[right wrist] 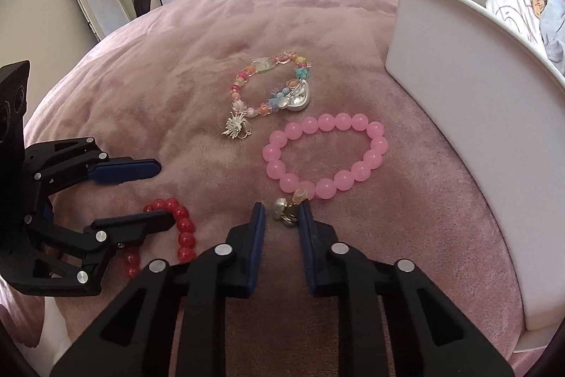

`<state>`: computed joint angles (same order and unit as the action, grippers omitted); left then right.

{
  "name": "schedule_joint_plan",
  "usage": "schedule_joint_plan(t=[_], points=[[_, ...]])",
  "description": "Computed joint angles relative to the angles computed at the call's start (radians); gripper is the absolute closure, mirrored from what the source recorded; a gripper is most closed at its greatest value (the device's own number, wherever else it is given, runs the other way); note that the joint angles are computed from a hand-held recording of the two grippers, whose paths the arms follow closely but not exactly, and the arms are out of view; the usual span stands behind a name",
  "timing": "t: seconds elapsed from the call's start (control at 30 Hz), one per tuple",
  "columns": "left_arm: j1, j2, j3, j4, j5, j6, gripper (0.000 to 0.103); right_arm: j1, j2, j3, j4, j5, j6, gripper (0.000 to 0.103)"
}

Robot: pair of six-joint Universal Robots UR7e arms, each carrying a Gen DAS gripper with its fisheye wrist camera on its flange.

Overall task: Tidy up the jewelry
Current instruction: 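Grasp the red bead bracelet with the left tool while the right tool pinches the pink bracelet's charm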

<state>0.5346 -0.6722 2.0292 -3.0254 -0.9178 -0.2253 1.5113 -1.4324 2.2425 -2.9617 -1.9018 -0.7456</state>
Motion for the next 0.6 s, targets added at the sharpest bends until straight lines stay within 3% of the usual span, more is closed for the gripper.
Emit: schedule_joint_plan(t=[0.3,0.6], points=[[-0.007,0.009,-0.007,0.025,0.040,-0.008,0.067,-0.017,-0.021,0.012,0.005,0.044,-0.002,0.088],[-0.040,0.028,-0.008,0.053,0.119,0.003,0.071,-0.011,-0.115,0.038,0.051,0.099,-0.017,0.088]])
